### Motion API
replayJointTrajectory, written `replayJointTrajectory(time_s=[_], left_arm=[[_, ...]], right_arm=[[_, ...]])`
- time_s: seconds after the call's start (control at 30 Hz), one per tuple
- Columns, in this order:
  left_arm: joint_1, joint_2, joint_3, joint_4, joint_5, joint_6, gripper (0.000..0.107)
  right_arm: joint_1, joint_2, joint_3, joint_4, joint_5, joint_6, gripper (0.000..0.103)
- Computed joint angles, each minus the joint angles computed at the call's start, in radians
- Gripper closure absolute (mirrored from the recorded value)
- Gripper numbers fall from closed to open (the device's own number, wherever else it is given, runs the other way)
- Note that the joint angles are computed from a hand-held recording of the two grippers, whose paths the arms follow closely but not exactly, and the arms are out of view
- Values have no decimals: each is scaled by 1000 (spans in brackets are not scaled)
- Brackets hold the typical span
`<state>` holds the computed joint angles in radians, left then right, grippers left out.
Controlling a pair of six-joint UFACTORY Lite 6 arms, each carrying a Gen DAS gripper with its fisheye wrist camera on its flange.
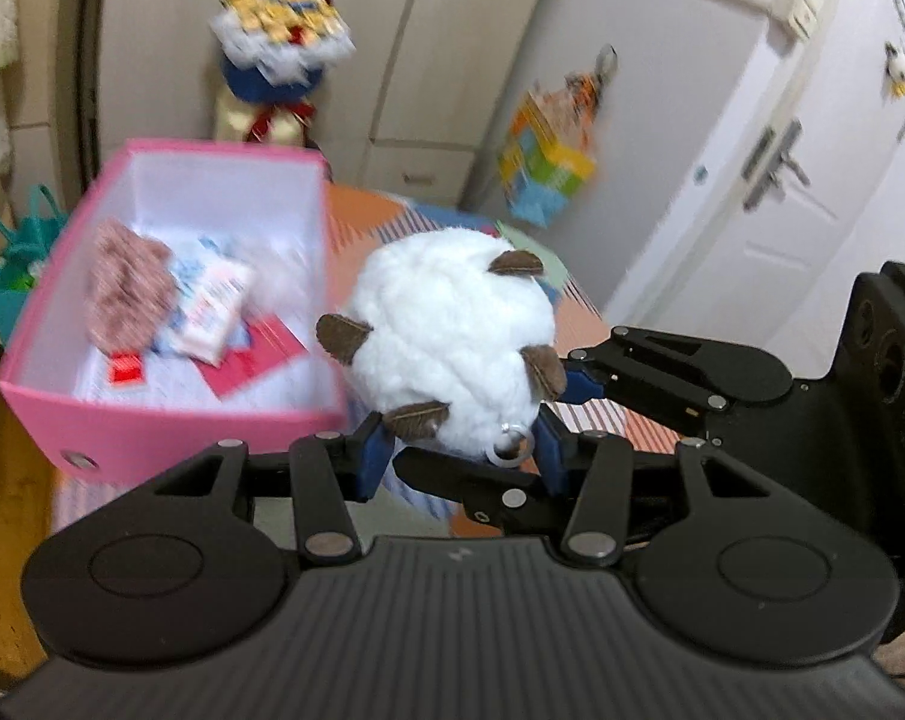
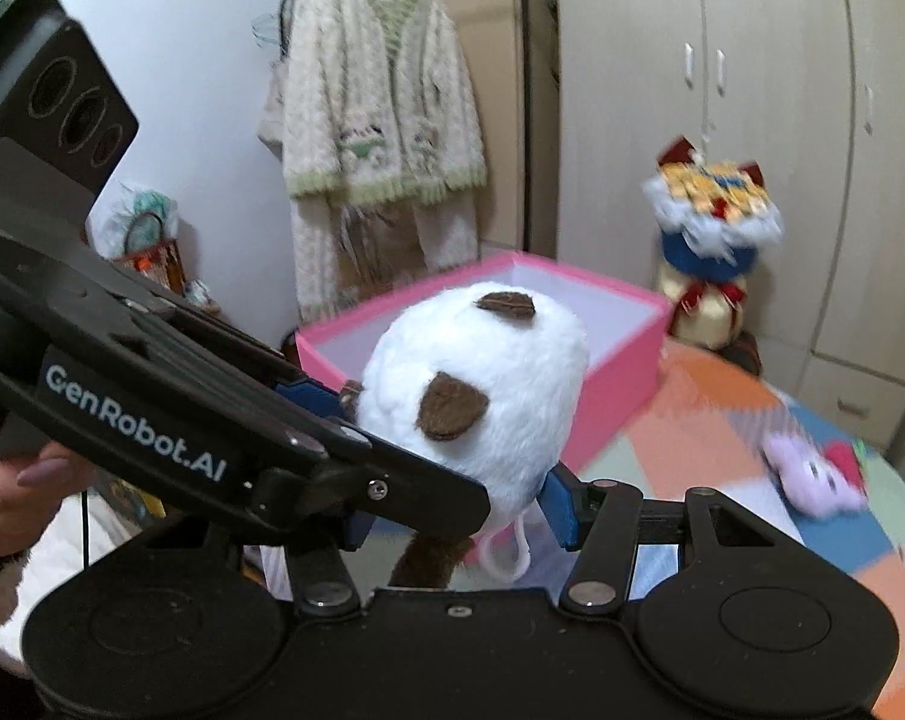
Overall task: Organize soft objects
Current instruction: 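Lift the plush toy and carry it over the pink box with the left gripper, then lower the plush toy into the box and open the left gripper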
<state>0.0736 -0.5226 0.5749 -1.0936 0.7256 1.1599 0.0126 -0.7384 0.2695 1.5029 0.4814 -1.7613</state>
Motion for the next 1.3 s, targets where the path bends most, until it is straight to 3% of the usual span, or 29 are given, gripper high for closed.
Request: replayJointTrajectory(time_s=[0.23, 0.47, 0.8, 0.93, 1.17, 1.3], left_arm=[[157, 180, 166, -87, 26, 136, 59], [156, 451, 342, -128, -109, 97, 60], [205, 689, 455, -121, -104, 89, 60], [202, 723, 470, -100, -120, 79, 55], [180, 614, 356, -205, -249, 239, 45], [204, 540, 311, -193, -222, 269, 43]], right_arm=[[178, 345, 215, 545, -43, -537, 43], [178, 809, 607, 376, 42, -393, 43], [195, 1138, 897, 107, 83, -198, 43], [207, 1180, 943, 15, 64, -118, 42], [217, 1138, 903, 2, -10, -104, 27], [200, 1046, 810, 40, -26, -140, 27]])
